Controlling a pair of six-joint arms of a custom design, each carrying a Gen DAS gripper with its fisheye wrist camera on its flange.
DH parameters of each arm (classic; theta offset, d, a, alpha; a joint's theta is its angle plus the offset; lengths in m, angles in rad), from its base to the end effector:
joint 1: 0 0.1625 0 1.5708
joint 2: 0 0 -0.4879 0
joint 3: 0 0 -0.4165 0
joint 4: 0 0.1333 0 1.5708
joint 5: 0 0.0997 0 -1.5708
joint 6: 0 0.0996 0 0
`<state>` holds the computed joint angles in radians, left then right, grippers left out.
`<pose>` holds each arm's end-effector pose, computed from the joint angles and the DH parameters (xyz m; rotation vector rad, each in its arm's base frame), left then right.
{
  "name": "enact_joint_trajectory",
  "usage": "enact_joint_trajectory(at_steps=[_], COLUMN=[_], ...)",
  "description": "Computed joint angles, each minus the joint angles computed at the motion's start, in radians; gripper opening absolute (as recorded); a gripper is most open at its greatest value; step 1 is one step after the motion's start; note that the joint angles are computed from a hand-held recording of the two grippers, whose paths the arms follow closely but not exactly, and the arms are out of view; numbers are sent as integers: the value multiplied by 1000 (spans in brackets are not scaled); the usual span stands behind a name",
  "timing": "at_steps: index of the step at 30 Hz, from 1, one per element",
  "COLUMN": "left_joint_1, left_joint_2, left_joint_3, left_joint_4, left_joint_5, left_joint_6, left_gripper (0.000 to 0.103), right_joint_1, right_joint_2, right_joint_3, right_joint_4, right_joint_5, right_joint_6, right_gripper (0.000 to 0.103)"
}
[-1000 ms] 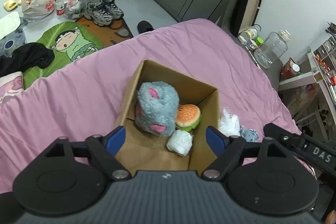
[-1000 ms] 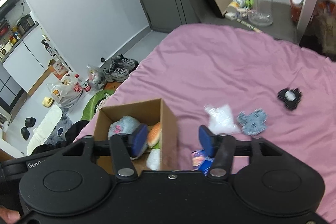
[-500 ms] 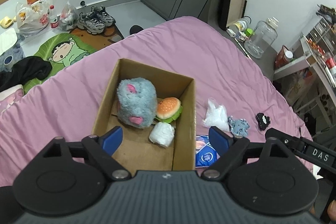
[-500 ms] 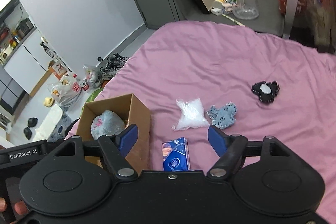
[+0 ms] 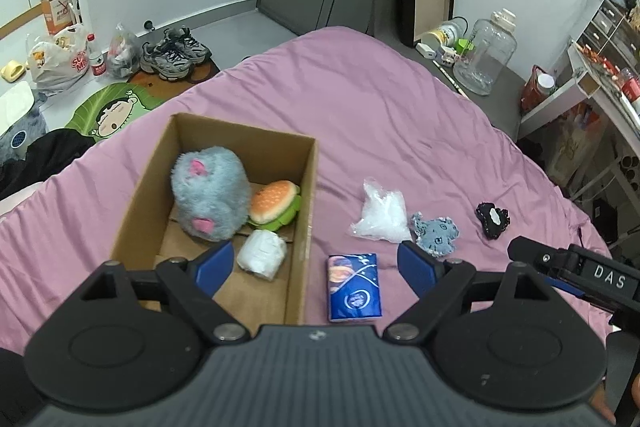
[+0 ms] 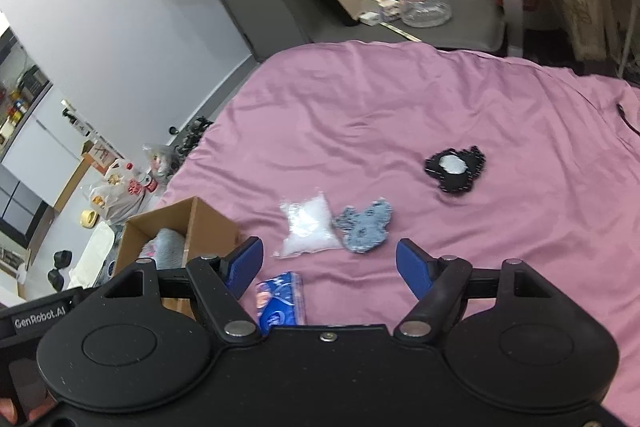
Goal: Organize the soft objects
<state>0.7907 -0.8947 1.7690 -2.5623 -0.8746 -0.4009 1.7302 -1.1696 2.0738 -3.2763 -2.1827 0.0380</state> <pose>-0.3384 -0.6224 0.1593 0.4276 2.5166 -0.6400 0.1665 -0.5566 0.2992 -0.1752 -2.4190 1.0881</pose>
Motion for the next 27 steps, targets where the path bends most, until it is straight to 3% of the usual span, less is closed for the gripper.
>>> enact_joint_trajectory(at_steps=[7,21,27], left_joint_1=[-28,-34,-22], left_joint_2=[52,152,195], left_joint_3=[-5,-15,-23], left_joint_4=[-34,-63,-82], left_joint_5=[19,49,55], left_joint_6=[-4,-61,-73], left_gripper=[88,84,76], right_joint_1=[-61,-140,-179], right_joint_2=[-41,-59,-49], right_joint_3=[26,27,5], right_joint_4=[-32,-65,-23], right_joint_5=[70,133,154], right_joint_6=[21,32,80], right_gripper=[73,72,66])
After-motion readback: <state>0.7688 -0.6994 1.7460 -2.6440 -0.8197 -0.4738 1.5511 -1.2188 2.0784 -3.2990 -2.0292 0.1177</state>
